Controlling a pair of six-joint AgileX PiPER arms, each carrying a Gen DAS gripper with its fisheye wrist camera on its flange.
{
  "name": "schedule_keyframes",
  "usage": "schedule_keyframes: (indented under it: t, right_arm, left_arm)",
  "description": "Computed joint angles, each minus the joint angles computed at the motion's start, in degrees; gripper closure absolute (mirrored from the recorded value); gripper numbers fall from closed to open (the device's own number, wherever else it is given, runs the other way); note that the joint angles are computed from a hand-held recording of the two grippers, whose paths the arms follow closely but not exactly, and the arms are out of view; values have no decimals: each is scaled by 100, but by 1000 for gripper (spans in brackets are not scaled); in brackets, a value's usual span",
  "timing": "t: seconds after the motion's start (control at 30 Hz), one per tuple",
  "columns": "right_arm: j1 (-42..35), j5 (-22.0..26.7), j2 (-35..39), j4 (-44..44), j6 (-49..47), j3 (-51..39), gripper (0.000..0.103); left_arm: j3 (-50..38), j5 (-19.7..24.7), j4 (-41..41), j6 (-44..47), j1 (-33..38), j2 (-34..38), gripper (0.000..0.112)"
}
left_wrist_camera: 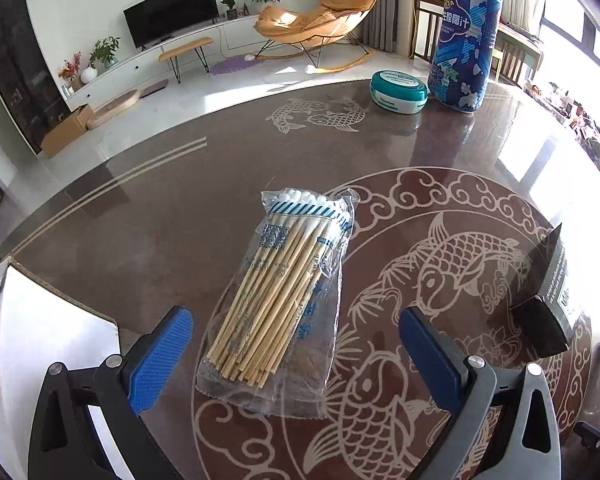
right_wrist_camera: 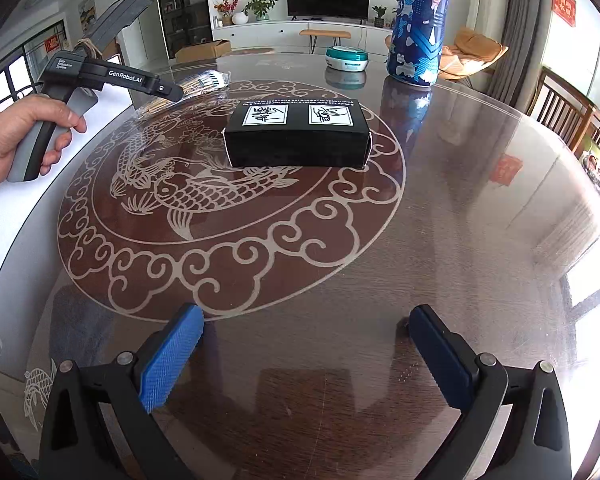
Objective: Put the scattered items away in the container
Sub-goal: 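Close the left tool on the bag of cotton swabs and lift it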
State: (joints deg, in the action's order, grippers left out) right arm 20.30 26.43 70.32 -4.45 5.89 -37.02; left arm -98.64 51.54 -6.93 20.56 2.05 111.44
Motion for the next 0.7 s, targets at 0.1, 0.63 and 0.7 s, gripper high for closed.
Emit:
schedule_keyframes:
  t: [0.1,0.63,0.7]
  right_arm:
    - [57,1,-4,-167,169,-5,0]
    - [433,73,-71,-1380,1431,19,0]
    - [457,78,-81,-1438,1493,29,0]
  left_arm:
    - [-661,226,272,-224,-119,590,9]
    - [-701,-295,278,-1179,-291,805,32]
    - [-628,-333,289,-1194,-317,716,51]
